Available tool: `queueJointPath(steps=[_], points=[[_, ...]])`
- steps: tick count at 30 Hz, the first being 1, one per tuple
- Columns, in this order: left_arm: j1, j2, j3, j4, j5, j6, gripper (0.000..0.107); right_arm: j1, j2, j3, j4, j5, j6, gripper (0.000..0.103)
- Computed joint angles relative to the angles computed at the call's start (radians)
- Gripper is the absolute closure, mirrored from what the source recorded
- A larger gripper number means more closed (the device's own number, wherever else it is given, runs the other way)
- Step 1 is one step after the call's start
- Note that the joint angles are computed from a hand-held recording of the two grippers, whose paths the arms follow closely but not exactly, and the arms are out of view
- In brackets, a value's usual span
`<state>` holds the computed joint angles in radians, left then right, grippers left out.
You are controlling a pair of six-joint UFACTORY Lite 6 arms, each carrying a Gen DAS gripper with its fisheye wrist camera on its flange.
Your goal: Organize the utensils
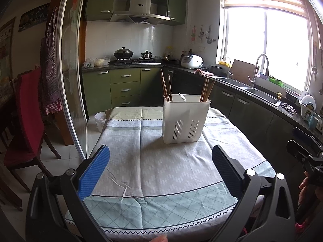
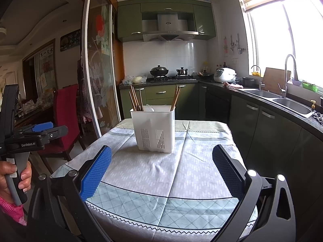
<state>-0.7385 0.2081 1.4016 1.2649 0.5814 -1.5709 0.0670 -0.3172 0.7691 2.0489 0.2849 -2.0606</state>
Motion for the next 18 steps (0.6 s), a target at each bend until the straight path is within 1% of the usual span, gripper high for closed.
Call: queueJointPath(steps=[3,7,13,18], points=[[-0.002,0.013,0.010,0.022,0.019,-0.011,0.011,0.003,0.001,-0.001,0.008,-0.003,-0.007,0.005],[0.019,0.012,0.006,0.007,-0.021,0.005,0.011,0.001,0.003,0.000,0.006,0.000,-0.005,0.005],[0.016,0.061,0.059,-0.034,0.055,0.053,0.011,-0.003,0.034,0.005,0.046,0.010,-0.040,0.005],[0.056,0.096,0.081,-0.079,0.016,0.097,0.011,-0.006,0.088,0.025,0.077,0.010,-0.069,0.005]])
